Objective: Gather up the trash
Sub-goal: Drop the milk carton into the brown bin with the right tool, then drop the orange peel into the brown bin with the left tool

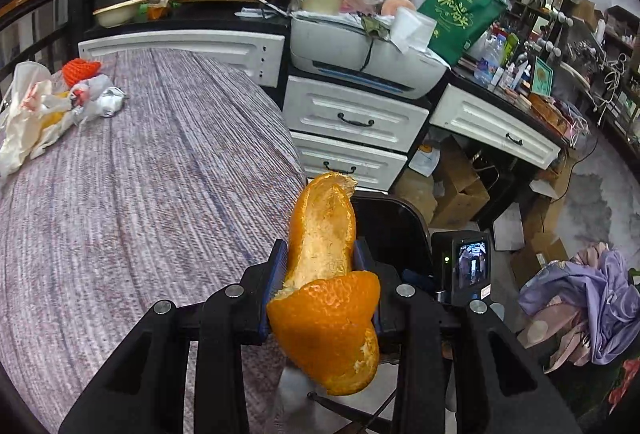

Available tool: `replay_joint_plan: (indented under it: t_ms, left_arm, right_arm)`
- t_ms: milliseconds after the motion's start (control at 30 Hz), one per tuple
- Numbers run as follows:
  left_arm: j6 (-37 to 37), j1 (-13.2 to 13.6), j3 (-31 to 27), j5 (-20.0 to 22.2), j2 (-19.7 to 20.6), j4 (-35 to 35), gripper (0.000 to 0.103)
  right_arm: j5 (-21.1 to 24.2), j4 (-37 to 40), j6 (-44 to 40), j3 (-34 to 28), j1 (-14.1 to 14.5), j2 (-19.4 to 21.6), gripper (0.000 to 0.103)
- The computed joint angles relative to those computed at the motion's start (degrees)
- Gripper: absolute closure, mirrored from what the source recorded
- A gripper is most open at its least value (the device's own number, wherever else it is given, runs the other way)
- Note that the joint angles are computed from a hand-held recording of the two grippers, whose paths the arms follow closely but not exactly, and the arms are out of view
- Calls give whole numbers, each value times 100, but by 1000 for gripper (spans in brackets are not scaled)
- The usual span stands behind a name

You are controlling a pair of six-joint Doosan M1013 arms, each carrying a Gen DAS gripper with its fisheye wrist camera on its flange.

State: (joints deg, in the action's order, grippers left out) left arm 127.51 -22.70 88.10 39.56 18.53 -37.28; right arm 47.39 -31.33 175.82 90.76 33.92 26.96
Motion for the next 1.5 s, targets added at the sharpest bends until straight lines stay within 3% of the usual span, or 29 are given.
replay_joint_plan:
  t_ms: [133,533,900,1167,1300,1400,1500]
  left_arm:
    - [-119,-95,-65,67,90,186,69]
    - [1,-565,-127,39,238,521,69]
    - [-84,-957,-214,203,486,1019,69]
    - [-348,-1073,-321,395,664,1362,66]
    - [-351,-1100,-348,492,716,1410,58]
    - [-214,-1093,-273,411,670,1291,36]
    - [42,-1085,-152,270,571,1054,24]
  right_arm:
    - [10,-417,587,167,82,-143,40]
    - [1069,-1761,2496,738,603,-709,32]
    - [1586,-1880,3233,1150,845,-1088,29]
    - [1598,-1791,3416,1226,871,-1112,29]
    - [1626,-1729,3412,1229,874,-1103,28]
    - [1623,-1692,3427,1245,872,-1104,25]
    - [1594,-1645,3417,1257,869,-1101,24]
